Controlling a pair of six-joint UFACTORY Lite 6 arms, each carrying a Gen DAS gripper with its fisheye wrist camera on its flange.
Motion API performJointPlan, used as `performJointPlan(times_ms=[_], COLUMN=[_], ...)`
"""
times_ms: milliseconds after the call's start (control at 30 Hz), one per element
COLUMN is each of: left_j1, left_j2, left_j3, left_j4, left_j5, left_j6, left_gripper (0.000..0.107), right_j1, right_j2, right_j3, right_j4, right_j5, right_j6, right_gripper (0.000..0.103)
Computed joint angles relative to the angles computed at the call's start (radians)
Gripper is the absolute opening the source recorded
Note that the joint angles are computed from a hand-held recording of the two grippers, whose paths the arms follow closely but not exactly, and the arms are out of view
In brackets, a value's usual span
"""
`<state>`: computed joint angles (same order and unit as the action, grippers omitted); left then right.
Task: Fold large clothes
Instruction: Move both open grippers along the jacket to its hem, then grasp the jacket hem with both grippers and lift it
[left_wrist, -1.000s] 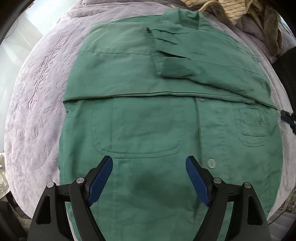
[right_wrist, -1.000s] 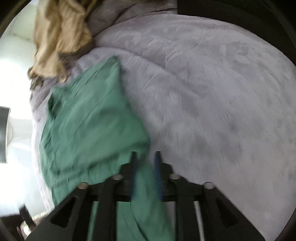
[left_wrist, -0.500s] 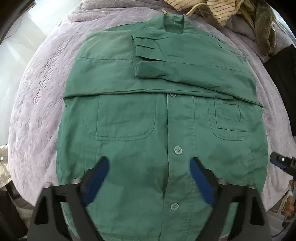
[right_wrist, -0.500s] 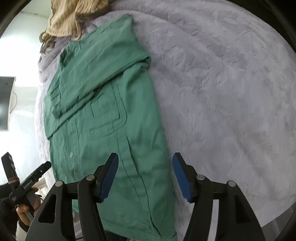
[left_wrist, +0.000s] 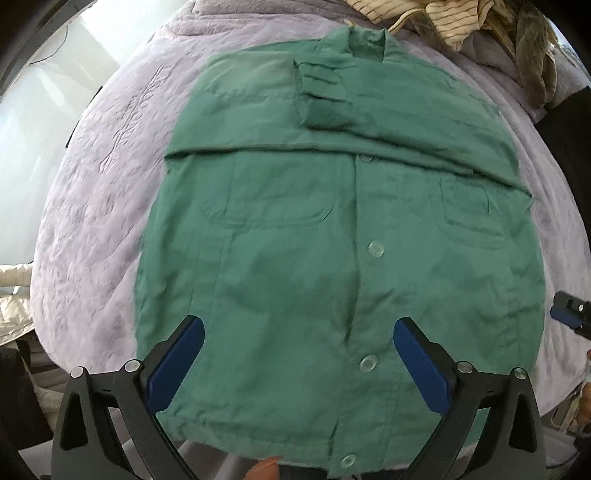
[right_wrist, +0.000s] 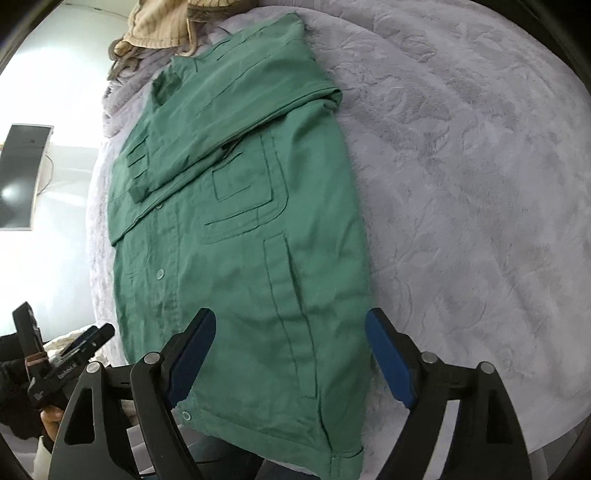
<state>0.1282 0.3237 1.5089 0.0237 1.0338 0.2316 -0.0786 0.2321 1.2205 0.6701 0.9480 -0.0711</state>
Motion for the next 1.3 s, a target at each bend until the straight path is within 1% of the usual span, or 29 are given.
performJointPlan(times_ms=[67, 167, 267, 367, 433, 500, 633, 733, 800, 867, 900, 933, 1033, 1133, 1167, 1200, 1233, 1267, 1300], left_j1=[0.044, 0.119, 0.208, 0.309, 0.382, 0.435, 0.506, 0.518, 0.523, 0.527, 0.533, 0.542, 0.572, 0.594, 0.596, 0.601, 0.607, 0.613, 0.616], left_j2=[-0.018, -0.026, 0.004, 0.048, 0.088, 0.134, 0.233, 0.265, 0.258, 0.247, 0.248, 0.260, 0.307, 0.300, 0.295, 0.285, 0.275, 0.274, 0.267], left_j3=[-0.016, -0.044, -0.047, -0.031, -0.011, 0.015, 0.047, 0.031, 0.008, -0.010, -0.012, -0.002, 0.037, 0.016, 0.012, 0.006, 0.003, 0.014, 0.017], left_j4=[-0.009, -0.003, 0.019, -0.013, -0.040, -0.068, -0.084, -0.086, -0.103, -0.113, -0.122, -0.131, -0.124, -0.125, -0.126, -0.133, -0.140, -0.143, -0.147], left_j5=[0.003, -0.017, -0.027, -0.026, -0.031, -0.022, -0.003, 0.011, 0.013, 0.003, 0.005, 0.015, 0.062, 0.055, 0.054, 0.054, 0.055, 0.063, 0.074], left_j6=[0.034, 0.080, 0.135, 0.230, 0.293, 0.337, 0.423, 0.472, 0.512, 0.539, 0.549, 0.557, 0.563, 0.582, 0.584, 0.588, 0.593, 0.600, 0.607], left_gripper=[0.103, 0.103, 0.103, 0.103, 0.103, 0.103, 0.103, 0.103, 0.103, 0.103, 0.103, 0.103, 0.103, 0.103, 0.102, 0.097, 0.090, 0.071, 0.039], right_j1=[0.006, 0.005, -0.012, -0.047, -0.066, -0.050, 0.043, 0.136, 0.143, 0.153, 0.165, 0.184, 0.248, 0.292, 0.293, 0.301, 0.304, 0.307, 0.298], right_j2=[-0.032, -0.088, -0.183, -0.308, -0.398, -0.462, -0.528, -0.543, -0.557, -0.561, -0.548, -0.523, -0.436, -0.379, -0.375, -0.378, -0.386, -0.394, -0.392], right_j3=[-0.042, -0.118, -0.247, -0.410, -0.536, -0.629, -0.762, -0.774, -0.788, -0.811, -0.812, -0.801, -0.753, -0.735, -0.734, -0.728, -0.728, -0.717, -0.708], right_j4=[0.006, 0.001, 0.006, 0.047, 0.115, 0.176, 0.342, 0.422, 0.578, 0.776, 0.852, 0.885, 0.829, 0.825, 0.832, 0.831, 0.830, 0.819, 0.809], right_j5=[0.003, -0.002, -0.025, -0.048, -0.058, -0.077, -0.133, -0.192, -0.180, -0.150, -0.136, -0.138, -0.194, -0.241, -0.249, -0.265, -0.273, -0.283, -0.274], right_j6=[0.004, 0.017, 0.033, 0.038, 0.022, 0.021, 0.005, 0.019, -0.085, -0.226, -0.283, -0.304, -0.252, -0.220, -0.215, -0.194, -0.189, -0.172, -0.168], right_gripper=[0.086, 0.085, 0.085, 0.086, 0.086, 0.086, 0.085, 0.086, 0.086, 0.086, 0.086, 0.086, 0.086, 0.086, 0.086, 0.084, 0.072, 0.054, 0.008])
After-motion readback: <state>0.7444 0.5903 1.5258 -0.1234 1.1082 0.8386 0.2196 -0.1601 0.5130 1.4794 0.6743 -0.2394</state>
